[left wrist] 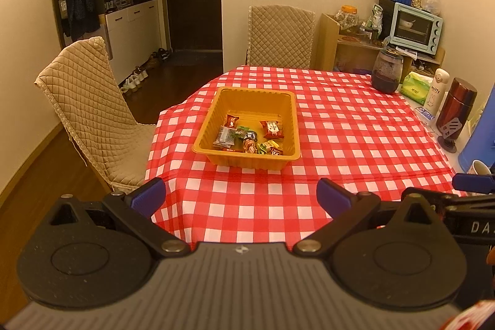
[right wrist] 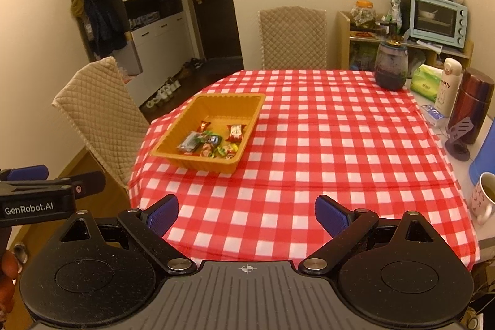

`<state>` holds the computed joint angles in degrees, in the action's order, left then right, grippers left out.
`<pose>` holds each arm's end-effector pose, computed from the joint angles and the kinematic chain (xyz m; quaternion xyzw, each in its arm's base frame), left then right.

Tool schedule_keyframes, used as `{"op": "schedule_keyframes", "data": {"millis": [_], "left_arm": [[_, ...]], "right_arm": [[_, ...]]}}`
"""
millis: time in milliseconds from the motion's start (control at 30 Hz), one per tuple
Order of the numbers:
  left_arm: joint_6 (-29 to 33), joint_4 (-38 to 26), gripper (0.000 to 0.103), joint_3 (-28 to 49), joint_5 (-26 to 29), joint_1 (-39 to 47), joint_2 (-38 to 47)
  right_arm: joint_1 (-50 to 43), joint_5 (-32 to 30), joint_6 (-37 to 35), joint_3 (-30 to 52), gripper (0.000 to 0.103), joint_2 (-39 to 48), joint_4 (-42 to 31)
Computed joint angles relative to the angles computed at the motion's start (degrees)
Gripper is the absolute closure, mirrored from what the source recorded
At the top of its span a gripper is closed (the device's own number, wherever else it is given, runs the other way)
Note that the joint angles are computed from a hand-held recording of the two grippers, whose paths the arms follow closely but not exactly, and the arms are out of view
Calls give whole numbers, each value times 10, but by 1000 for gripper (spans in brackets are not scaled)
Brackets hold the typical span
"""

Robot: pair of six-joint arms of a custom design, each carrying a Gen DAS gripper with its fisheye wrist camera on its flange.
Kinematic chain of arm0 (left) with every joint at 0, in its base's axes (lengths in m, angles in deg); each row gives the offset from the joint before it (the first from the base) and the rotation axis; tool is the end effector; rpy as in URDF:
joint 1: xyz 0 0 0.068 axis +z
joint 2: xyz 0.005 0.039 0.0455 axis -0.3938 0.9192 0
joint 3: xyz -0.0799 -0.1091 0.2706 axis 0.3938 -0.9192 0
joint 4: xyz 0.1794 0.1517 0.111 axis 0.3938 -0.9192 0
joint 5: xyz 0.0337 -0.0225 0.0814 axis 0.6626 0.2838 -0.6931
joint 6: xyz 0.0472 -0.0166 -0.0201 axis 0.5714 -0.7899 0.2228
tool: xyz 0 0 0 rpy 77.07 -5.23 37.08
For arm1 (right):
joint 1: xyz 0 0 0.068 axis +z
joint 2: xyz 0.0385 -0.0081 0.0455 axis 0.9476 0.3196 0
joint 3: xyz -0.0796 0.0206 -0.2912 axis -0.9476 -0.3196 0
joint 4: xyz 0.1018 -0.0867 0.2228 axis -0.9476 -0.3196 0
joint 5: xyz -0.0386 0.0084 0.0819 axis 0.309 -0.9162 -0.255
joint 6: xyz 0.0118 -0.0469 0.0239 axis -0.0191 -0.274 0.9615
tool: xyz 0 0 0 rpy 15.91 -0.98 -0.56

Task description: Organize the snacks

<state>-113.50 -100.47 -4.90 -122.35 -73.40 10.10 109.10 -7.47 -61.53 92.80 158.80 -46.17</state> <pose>0.1699 -0.1612 0.3589 -0.1736 0.8766 0.0956 0.4385 0.2323 0.1808 0.3212 -0.2183 0.8676 0.1915 0.4037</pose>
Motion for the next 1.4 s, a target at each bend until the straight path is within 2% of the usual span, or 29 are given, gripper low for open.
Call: {"op": "schedule_keyframes", "data": {"millis": [300,1400], "left_arm": [[-29,-18,0,0,-10,-20,-2],[-11,10,0,-12,-2,-8,-3]], "right_arm": [[-4,10,11,-11,9,-23,-2],[-3,11,11,-15,9,-20,10]]}}
